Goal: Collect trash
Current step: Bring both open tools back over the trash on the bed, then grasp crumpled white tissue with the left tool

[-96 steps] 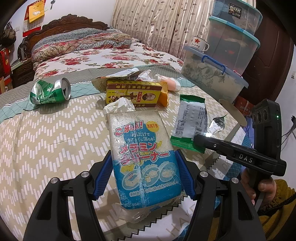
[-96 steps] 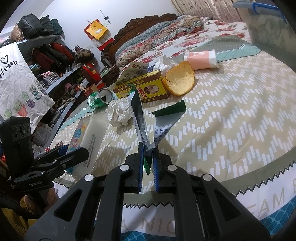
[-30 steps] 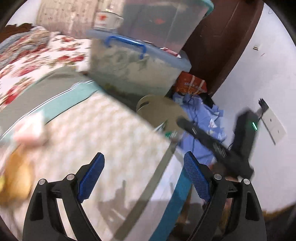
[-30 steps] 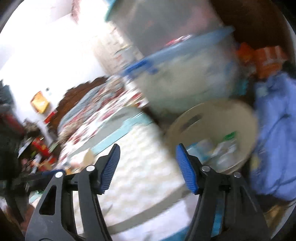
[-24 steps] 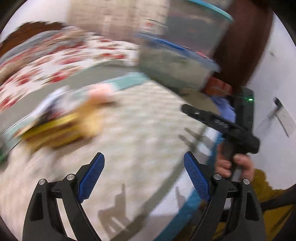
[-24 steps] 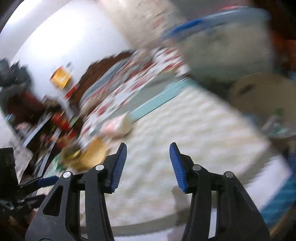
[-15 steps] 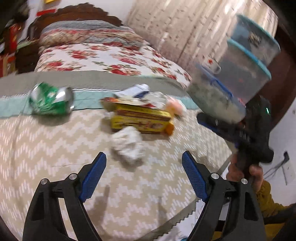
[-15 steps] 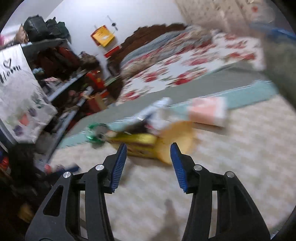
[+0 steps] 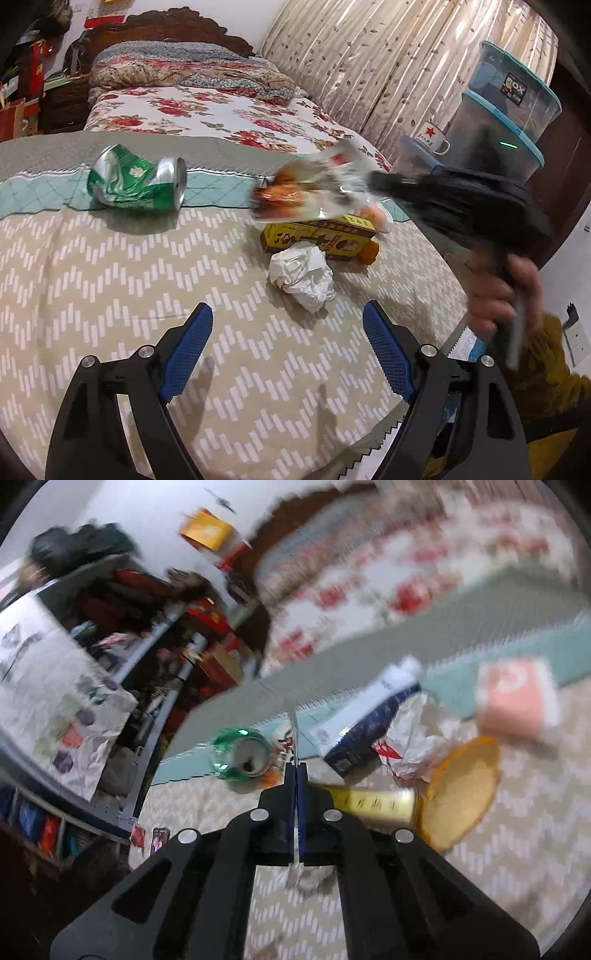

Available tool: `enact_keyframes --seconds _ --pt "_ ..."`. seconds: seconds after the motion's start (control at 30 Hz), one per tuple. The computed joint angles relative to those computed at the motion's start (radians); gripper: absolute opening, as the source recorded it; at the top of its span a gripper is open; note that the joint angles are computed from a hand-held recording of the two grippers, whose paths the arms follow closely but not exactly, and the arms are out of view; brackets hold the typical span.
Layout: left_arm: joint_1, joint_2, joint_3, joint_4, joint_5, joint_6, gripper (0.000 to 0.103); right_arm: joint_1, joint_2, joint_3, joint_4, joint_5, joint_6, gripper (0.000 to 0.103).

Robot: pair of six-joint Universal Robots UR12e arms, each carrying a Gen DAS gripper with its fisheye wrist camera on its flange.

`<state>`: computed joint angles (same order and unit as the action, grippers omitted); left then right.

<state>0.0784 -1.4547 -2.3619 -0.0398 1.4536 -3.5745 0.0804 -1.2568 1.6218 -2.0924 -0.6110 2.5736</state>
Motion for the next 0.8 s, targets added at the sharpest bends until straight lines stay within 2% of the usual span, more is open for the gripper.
enact_keyframes --seconds 0.13,0.2,0.3,0.37,0.4,0.43,0.47,0.53,0.63,0.77,0.8 --pt "-0.017 -0.041 0.041 -0.030 0.004 0.030 0.081 -0.084 -0.085 0.166 -0.250 0.052 0.054 0.003" --pt "-0.039 -0.078 0.077 -0.049 0.050 0.053 0.081 -0.133 -0.104 0.227 -0.299 0.054 0.111 0.003" --pt "-0.054 -0.133 0.127 -0.089 0.087 0.065 0.081 -0.179 -0.105 0.264 -0.259 0.027 0.151 0.003" --pt "-0.057 -0.164 0.153 -0.112 0.092 0.058 0.074 -0.195 -0.096 0.266 -0.193 0.013 0.154 0.003" --pt "-0.057 -0.178 0.164 -0.131 0.091 0.057 0.049 -0.197 -0.091 0.265 -0.167 0.008 0.152 0.004" --pt "-0.054 -0.185 0.173 -0.158 0.082 0.055 0.045 -0.197 -0.086 0.261 -0.112 -0.004 0.131 0.004" --pt "-0.052 -0.182 0.167 -0.142 0.072 0.030 0.043 -0.195 -0.084 0.259 -0.086 -0.005 0.115 0.004" --pt "-0.049 -0.166 0.148 -0.121 0.058 0.028 0.042 -0.192 -0.082 0.257 -0.034 -0.007 0.062 0.006" --pt "-0.056 -0.136 0.109 -0.082 0.075 0.026 0.043 -0.180 -0.071 0.240 0.035 -0.008 0.013 0.008" --pt "-0.068 -0.120 0.076 -0.067 0.127 0.029 0.044 -0.171 -0.063 0.249 0.006 0.002 0.011 0.008" --pt "-0.058 -0.115 0.069 -0.066 0.106 0.021 0.044 -0.169 -0.064 0.256 -0.022 0.000 0.020 0.008"
